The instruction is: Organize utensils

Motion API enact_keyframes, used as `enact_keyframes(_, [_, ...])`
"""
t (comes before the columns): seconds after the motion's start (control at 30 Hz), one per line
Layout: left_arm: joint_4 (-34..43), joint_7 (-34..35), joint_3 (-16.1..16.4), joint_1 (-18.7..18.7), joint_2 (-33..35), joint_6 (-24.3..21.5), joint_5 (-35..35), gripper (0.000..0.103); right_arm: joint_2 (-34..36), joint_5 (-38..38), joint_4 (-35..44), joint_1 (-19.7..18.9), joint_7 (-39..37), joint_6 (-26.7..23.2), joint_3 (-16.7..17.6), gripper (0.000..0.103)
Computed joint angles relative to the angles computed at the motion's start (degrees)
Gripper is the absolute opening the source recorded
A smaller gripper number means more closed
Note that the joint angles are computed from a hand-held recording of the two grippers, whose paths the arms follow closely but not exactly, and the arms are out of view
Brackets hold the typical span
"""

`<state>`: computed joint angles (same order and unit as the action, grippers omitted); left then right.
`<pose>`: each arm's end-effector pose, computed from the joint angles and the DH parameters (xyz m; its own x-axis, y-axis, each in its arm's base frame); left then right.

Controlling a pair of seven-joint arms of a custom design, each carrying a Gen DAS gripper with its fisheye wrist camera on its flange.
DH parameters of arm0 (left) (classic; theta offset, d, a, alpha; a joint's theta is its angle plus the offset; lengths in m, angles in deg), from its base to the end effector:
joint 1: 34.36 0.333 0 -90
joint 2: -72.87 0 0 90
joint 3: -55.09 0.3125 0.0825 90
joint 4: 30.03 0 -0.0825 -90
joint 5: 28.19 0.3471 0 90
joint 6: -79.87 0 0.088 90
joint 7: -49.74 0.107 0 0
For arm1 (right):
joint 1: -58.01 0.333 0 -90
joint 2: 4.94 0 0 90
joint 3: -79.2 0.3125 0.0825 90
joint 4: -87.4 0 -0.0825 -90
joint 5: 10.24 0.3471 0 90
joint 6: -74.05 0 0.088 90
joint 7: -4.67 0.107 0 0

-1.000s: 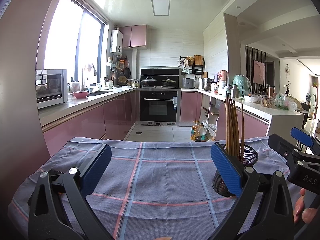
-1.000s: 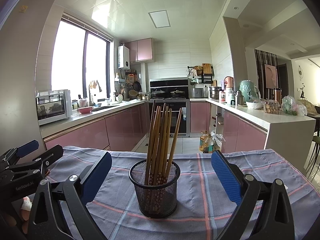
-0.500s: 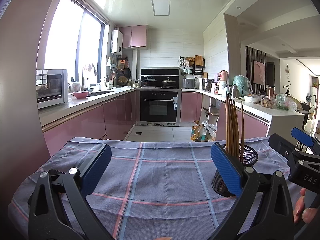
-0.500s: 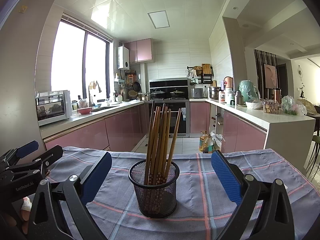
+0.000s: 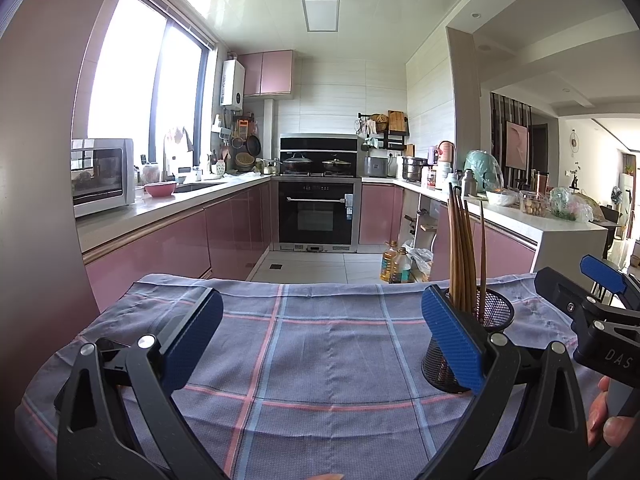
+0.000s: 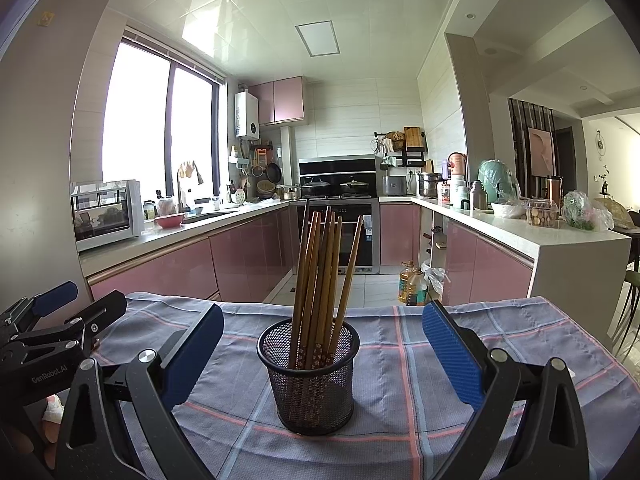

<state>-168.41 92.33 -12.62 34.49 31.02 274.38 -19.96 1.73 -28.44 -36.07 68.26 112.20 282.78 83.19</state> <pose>0.4665 -0.1235 0.5423 0.2713 -0.9624 0.0114 -0.2173 -0.0728 -0.9734 0.5284 0.1736 0.5338 0.3792 -0.9230 -0.0654 -0.2233 -0.0227 -0.9745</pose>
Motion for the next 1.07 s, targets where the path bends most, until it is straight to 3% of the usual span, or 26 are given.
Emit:
enact_keyframes(0.83, [-0.01,0.96,0.32,-0.5,1.62,-0.36,0.63,0.098,0.41,-1.67,0.5,-0.87,1.55,-0.98,0.14,0.096])
enact_keyframes(0.97, [0.76,2.3,0.96,-1.39,5.23,-3.35,1.94,0.098,0.87,6.79,1.89,2.52,-7.76,-7.95,-2.97,0.096])
enact_keyframes(1.07, [1.2,2.84,1.37,-1.32,7.65,-5.45,3.34,0.098,2.89,12.77,6.53,6.1,-12.89,-20.01,-8.18,0.096])
